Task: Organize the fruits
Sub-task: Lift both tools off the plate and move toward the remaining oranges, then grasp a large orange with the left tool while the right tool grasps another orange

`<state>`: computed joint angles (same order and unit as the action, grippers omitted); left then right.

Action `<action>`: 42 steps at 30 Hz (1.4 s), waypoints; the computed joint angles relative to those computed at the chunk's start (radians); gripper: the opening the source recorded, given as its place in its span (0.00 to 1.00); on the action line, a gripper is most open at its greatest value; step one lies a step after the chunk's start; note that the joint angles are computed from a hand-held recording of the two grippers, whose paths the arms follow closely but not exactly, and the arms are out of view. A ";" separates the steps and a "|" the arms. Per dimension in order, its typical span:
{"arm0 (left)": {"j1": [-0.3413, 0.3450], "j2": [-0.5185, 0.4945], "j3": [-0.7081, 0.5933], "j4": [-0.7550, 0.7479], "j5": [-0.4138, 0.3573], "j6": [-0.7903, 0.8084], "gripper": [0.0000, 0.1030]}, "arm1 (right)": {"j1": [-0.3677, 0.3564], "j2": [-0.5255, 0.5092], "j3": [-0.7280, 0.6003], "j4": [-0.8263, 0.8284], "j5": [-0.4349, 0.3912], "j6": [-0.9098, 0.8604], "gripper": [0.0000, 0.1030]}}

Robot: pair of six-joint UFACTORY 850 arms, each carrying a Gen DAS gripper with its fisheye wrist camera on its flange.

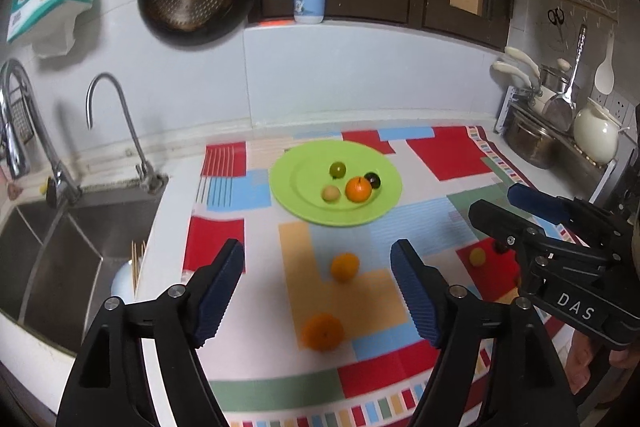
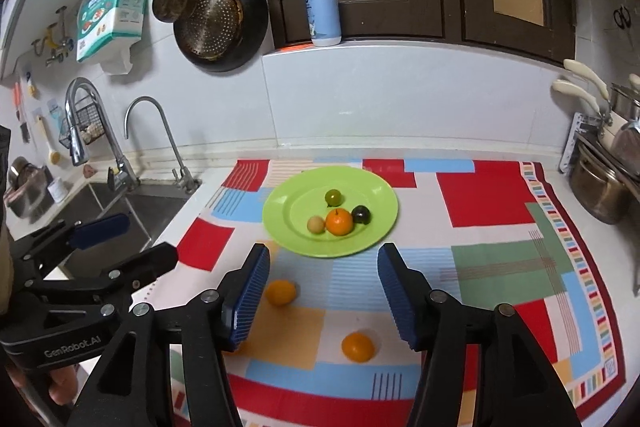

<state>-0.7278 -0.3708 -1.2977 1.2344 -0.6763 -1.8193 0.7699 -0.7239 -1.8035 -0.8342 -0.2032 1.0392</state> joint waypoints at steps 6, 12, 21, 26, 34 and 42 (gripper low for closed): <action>-0.011 0.010 0.039 -0.031 0.014 -0.018 0.73 | 0.012 0.027 0.062 -0.062 0.000 0.080 0.56; -0.022 -0.004 0.063 -0.068 0.016 -0.023 0.73 | 0.015 0.026 0.096 0.022 -0.017 0.011 0.56; -0.012 -0.052 0.074 -0.143 0.074 0.002 0.73 | 0.001 -0.016 0.096 0.260 -0.062 -0.190 0.56; 0.000 -0.081 0.065 -0.164 0.090 0.022 0.73 | -0.003 -0.051 0.069 0.326 -0.095 -0.258 0.56; 0.022 -0.129 0.033 -0.209 0.102 0.073 0.73 | -0.016 -0.108 0.006 0.414 -0.138 -0.342 0.56; 0.045 -0.153 0.011 -0.236 0.139 0.095 0.66 | -0.030 -0.169 -0.068 0.532 -0.176 -0.457 0.56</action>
